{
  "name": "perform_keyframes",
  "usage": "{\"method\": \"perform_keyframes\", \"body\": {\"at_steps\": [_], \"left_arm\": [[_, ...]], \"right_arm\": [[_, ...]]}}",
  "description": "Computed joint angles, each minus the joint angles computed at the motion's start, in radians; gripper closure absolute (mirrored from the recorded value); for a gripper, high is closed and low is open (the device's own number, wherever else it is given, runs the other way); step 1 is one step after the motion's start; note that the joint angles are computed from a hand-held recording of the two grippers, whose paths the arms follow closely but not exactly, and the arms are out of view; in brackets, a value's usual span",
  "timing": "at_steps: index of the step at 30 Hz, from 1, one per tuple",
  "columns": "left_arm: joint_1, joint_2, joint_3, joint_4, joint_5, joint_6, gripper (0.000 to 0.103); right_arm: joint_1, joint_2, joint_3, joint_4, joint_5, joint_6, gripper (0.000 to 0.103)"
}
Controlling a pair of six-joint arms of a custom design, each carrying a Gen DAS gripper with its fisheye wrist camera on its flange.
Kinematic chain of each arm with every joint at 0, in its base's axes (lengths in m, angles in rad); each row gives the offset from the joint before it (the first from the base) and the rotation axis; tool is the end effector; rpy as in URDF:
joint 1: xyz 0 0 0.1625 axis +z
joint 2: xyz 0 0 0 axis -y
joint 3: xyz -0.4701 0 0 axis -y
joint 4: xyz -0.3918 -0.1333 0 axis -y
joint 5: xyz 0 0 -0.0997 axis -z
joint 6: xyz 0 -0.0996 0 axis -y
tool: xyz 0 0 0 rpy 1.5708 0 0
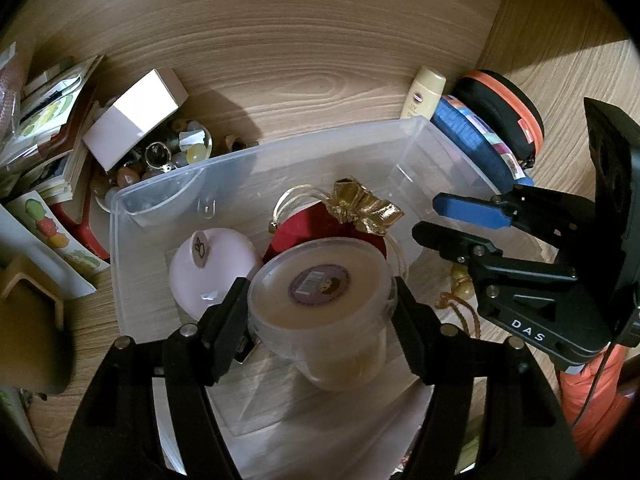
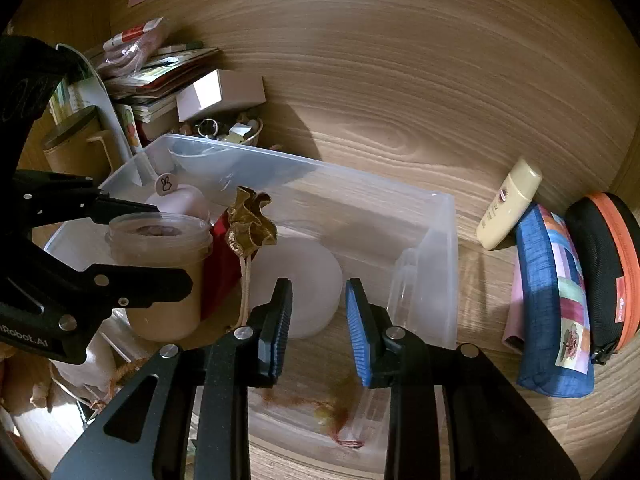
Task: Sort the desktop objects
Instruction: 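Open the right tool to drop the gourd charm while the left releases the tub into the box, then move the left tool to the white drawstring bag while the right reaches the dark green bottle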
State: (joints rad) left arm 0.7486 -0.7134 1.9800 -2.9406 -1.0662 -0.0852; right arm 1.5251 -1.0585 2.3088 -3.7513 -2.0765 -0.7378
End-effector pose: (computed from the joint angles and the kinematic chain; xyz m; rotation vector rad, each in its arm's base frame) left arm -0.3021 -0.5284 0.0199 0.9391 2.5318 -0.4304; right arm 0.0629 -0.4867 0.2283 0.4817 -2.1837 0.8098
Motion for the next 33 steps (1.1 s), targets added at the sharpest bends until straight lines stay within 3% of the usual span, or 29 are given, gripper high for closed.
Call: {"method": "perform_keyframes", "body": {"at_steps": [4, 11, 15, 18, 25, 33], "left_arm": [[0.006, -0.018, 0.018, -0.025, -0.046, -0.005, 0.014], [0.006, -0.037, 0.031, -0.043, -0.062, -0.034, 0.013], [-0.028, -0.044, 0.055, -0.095, -0.012, -0.024, 0.013], [-0.056, -0.048, 0.072, -0.137, 0.036, -0.008, 0.008], [-0.101, -0.087, 0.116, -0.192, 0.126, 0.007, 0.007], [-0.132, -0.162, 0.192, -0.244, 0.196, -0.016, 0.005]], "right_arm": [[-0.005, -0.006, 0.004, 0.007, 0.015, 0.004, 0.072], [-0.01, -0.007, 0.015, -0.049, 0.043, 0.009, 0.043], [-0.008, 0.007, 0.013, -0.137, 0.032, -0.007, 0.028], [-0.015, -0.008, 0.014, -0.132, 0.047, 0.007, 0.027], [-0.01, -0.04, 0.028, -0.107, 0.082, 0.023, 0.02], [0.068, -0.065, 0.063, -0.188, 0.032, 0.005, 0.019]]}}
